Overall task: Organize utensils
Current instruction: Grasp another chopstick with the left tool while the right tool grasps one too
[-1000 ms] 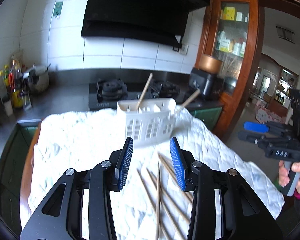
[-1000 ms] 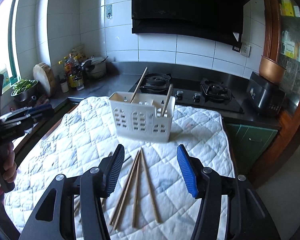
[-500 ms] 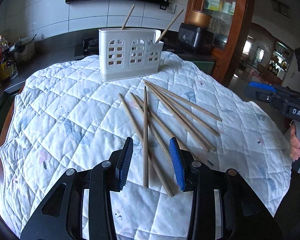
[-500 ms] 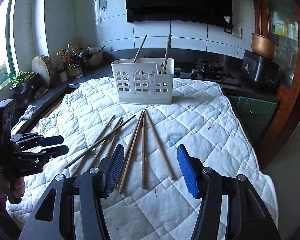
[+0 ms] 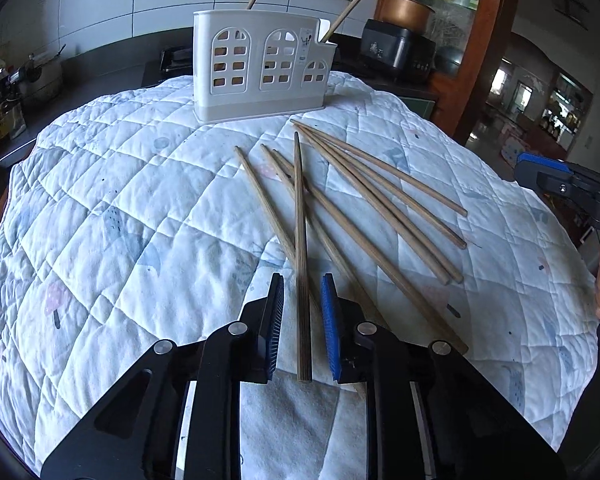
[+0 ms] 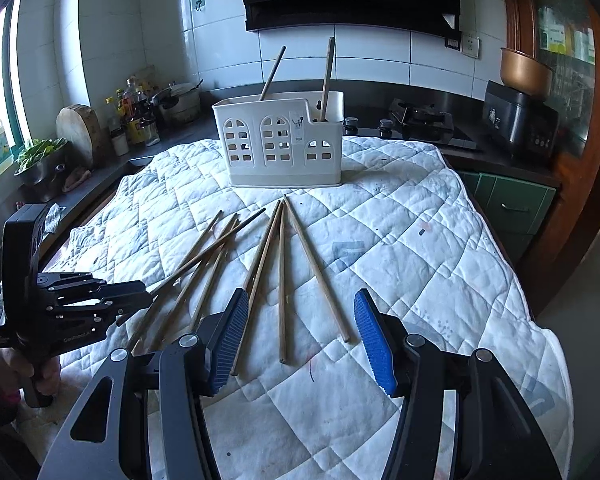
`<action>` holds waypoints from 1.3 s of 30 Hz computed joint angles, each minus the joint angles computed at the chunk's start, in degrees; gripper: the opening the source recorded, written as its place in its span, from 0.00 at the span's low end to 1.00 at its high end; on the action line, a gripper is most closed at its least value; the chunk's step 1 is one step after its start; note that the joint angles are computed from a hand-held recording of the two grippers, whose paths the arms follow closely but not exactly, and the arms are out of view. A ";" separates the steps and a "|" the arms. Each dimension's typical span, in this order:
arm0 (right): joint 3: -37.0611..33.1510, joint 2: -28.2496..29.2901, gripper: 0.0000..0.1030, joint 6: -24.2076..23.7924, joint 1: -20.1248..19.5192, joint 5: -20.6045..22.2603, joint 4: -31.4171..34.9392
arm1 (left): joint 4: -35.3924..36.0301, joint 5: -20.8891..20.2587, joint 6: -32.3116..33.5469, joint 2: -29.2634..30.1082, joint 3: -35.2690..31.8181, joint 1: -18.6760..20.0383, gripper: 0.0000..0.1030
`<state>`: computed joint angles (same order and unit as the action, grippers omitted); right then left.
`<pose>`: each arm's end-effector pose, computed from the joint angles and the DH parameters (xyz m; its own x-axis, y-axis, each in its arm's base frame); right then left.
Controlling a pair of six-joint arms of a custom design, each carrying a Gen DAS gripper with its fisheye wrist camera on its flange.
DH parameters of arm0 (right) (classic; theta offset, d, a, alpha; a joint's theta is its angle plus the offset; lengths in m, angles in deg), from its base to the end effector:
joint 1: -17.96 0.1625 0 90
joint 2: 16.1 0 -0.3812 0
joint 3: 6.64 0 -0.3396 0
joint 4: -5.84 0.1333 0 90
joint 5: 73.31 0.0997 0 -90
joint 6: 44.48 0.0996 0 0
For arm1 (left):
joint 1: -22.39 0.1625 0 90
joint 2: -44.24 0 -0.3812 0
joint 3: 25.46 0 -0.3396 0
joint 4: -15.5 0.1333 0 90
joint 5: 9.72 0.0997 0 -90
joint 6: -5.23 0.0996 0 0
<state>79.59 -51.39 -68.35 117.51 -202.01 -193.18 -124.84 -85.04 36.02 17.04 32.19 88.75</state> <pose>0.1769 -0.6231 0.1626 -0.7488 0.1492 0.6458 -0.4273 0.6362 -0.6424 -0.1588 -0.7583 0.1080 -0.5980 0.7063 -0.3789 0.7952 0.5819 -0.1703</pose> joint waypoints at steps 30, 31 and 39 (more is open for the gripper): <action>-0.69 -0.85 0.52 3.98 -3.04 -0.21 6.50 | 1.41 0.83 -0.93 1.02 -2.03 0.33 0.05; -0.72 -0.88 0.52 4.10 -3.22 -0.30 6.88 | 0.37 0.74 -0.37 0.61 -1.17 0.21 0.05; -1.40 -0.82 0.42 5.36 -4.56 -0.52 10.20 | -4.25 -0.27 1.68 -1.38 1.58 -0.56 0.05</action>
<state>78.19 -52.22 -62.99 112.94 -202.53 -182.97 -129.09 -85.31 37.70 15.66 33.77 88.19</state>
